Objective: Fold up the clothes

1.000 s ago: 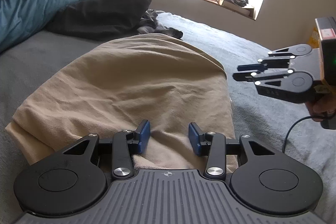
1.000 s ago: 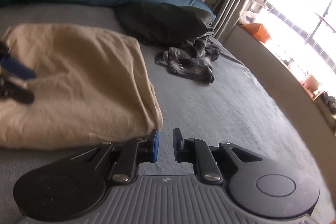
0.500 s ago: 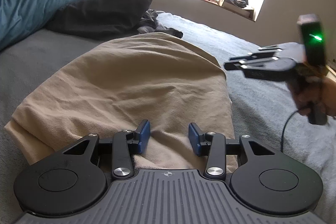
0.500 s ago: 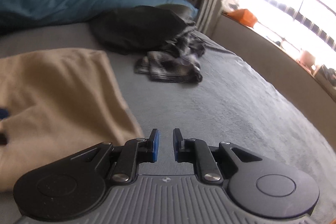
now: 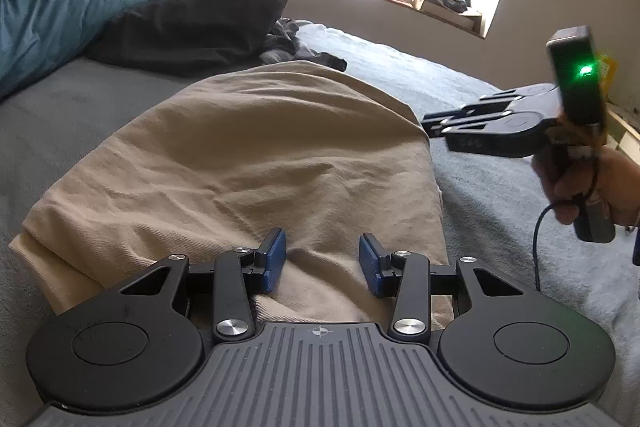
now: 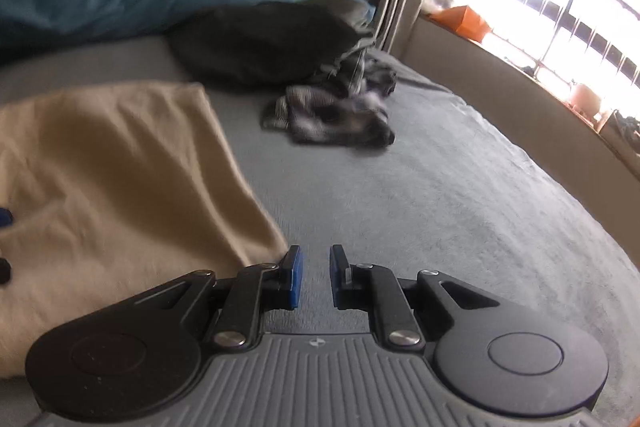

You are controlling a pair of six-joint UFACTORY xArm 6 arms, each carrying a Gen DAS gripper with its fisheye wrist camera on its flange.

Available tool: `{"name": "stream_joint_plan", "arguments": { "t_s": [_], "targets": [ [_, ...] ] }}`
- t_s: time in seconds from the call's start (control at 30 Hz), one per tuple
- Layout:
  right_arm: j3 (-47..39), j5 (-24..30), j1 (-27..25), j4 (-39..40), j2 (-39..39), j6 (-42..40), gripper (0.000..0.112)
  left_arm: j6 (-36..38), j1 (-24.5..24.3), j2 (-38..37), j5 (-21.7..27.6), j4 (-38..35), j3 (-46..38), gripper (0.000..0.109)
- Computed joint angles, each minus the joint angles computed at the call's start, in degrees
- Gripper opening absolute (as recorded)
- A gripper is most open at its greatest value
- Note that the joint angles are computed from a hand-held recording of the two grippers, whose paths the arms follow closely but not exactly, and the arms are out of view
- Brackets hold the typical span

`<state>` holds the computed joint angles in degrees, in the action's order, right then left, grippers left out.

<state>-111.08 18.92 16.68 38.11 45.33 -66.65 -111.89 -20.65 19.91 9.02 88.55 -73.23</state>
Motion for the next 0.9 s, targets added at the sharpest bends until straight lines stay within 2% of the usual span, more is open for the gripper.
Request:
{"name": "stream_joint_plan", "arguments": {
  "t_s": [0.17, 0.23, 0.3, 0.4, 0.5, 0.53, 0.63, 0.7, 0.77, 0.83, 0.9],
  "targets": [
    [12.85, -0.38, 0.52, 12.95, -9.90, -21.38, 0.015, -1.67, -0.18, 0.06, 0.32, 1.64, -0.12, 0.041],
    [14.95, -1.43, 1.31, 14.35, -11.02, -25.54, 0.015, -2.22, -0.21, 0.07, 0.37, 2.47, -0.15, 0.041],
    [13.55, -2.97, 2.23, 12.69, -9.19, -24.59, 0.014, -2.36, -0.10, 0.08, 0.19, 2.82, -0.18, 0.041],
    [6.85, -5.27, 2.91, 6.24, -3.27, -15.24, 0.014, -2.56, 0.22, 0.04, -0.49, 2.90, -0.18, 0.041],
    [0.55, -5.78, 2.46, -2.40, 1.40, -2.53, 0.014, -2.98, 0.19, -0.05, -0.45, 3.18, -0.09, 0.041],
    [0.09, -5.68, 2.25, -2.99, 1.54, -1.19, 0.014, -3.04, 0.18, -0.03, -0.43, 3.22, -0.11, 0.041],
    [1.55, -5.28, 1.77, 0.77, -0.36, -3.47, 0.014, -4.36, 0.28, 0.06, -0.67, 4.25, -0.26, 0.041],
    [4.74, -3.96, 1.49, 7.46, -3.54, -9.77, 0.015, -5.19, 0.34, 0.23, -0.75, 4.96, -0.46, 0.041],
    [7.65, -0.43, 0.84, 13.15, -6.59, -15.43, 0.015, -5.53, 0.25, 0.20, -0.56, 5.31, -0.45, 0.041],
    [8.33, 3.06, 0.46, 13.57, -7.35, -16.80, 0.015, -5.54, 0.15, 0.18, -0.30, 5.60, -0.43, 0.041],
    [5.84, 3.92, 0.75, 10.57, -5.21, -14.08, 0.015, -5.53, 0.04, 0.14, -0.11, 5.75, -0.41, 0.041]
  ]
}}
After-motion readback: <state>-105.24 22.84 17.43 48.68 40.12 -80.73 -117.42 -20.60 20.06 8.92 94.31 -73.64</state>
